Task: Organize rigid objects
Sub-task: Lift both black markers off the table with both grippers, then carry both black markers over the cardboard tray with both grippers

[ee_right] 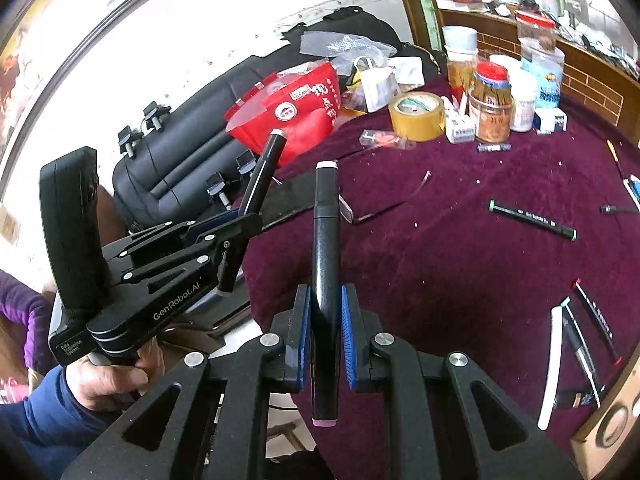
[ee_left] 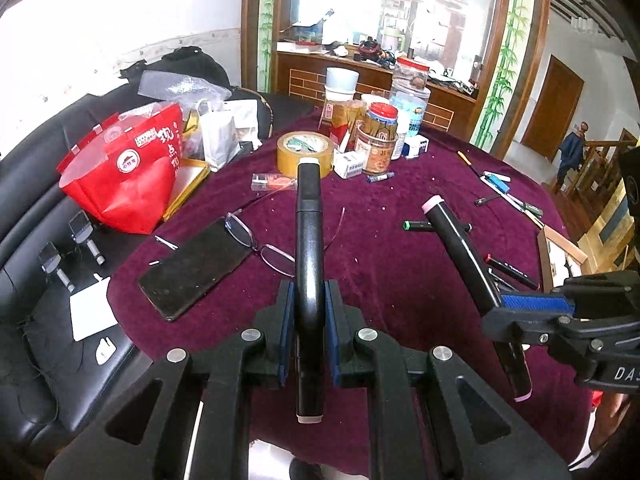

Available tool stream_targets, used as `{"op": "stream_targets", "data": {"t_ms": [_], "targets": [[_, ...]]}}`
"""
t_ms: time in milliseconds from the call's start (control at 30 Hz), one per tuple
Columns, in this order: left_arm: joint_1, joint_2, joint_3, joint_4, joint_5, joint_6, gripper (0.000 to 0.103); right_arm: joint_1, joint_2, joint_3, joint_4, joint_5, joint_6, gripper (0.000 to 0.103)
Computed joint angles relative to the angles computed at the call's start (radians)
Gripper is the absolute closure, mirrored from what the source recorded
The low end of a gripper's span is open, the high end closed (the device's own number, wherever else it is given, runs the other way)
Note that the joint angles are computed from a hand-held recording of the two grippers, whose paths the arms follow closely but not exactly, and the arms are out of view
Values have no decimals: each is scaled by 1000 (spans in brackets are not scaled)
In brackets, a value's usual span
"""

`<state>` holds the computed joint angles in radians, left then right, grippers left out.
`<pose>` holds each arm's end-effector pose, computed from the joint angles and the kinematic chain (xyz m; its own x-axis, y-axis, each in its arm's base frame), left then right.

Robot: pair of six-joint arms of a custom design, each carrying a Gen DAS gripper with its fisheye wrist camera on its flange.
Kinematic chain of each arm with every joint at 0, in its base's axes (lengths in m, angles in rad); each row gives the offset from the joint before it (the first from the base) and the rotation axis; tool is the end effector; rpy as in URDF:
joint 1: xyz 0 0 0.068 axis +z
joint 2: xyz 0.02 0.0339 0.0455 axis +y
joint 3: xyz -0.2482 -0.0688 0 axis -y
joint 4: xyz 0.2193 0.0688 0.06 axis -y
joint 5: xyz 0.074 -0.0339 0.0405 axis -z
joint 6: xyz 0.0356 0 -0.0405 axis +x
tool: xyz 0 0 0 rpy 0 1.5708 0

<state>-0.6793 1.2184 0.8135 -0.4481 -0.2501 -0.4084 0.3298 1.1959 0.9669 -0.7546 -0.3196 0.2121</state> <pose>0.1852 -0.1382 0.2335 -0.7293 0.0943 -0.6777 0.2097 0.9736 -0.0901 0.2008 0.0805 0.2634 -0.8694 -0.0864 -0.4865 -0.2958 0.8797 0.3723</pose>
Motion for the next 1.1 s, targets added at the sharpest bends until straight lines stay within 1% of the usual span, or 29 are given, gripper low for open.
{"op": "stream_targets", "data": {"t_ms": [33,133,300,400,567,767,833,933,1033,1100], "targets": [[4,11,0,7,17,1,90,-9,-1,-12,6,-7,5,90],[-5,31,2,20,26,7,90,-29,13,-34,19,-23,14,90],[-3,3,-13,19,31,24,90,-14,43,-35,32,-13,40,90],[15,-34,-34,9,22,40,90,25,71,-10,51,0,64,90],[85,-145,-96,-23,33,76,90,118,148,41,100,26,113,90],[211,-240,-158,-53,107,126,90,188,241,81,141,27,169,90],[234,-245,-164,-49,134,134,90,191,241,78,137,26,174,90],[219,-224,-164,-23,145,121,90,166,206,47,124,29,170,90],[141,-168,-144,7,124,82,90,92,135,-2,93,14,147,90],[64,-127,-114,15,90,49,90,-5,52,-45,58,-19,101,90]]}}
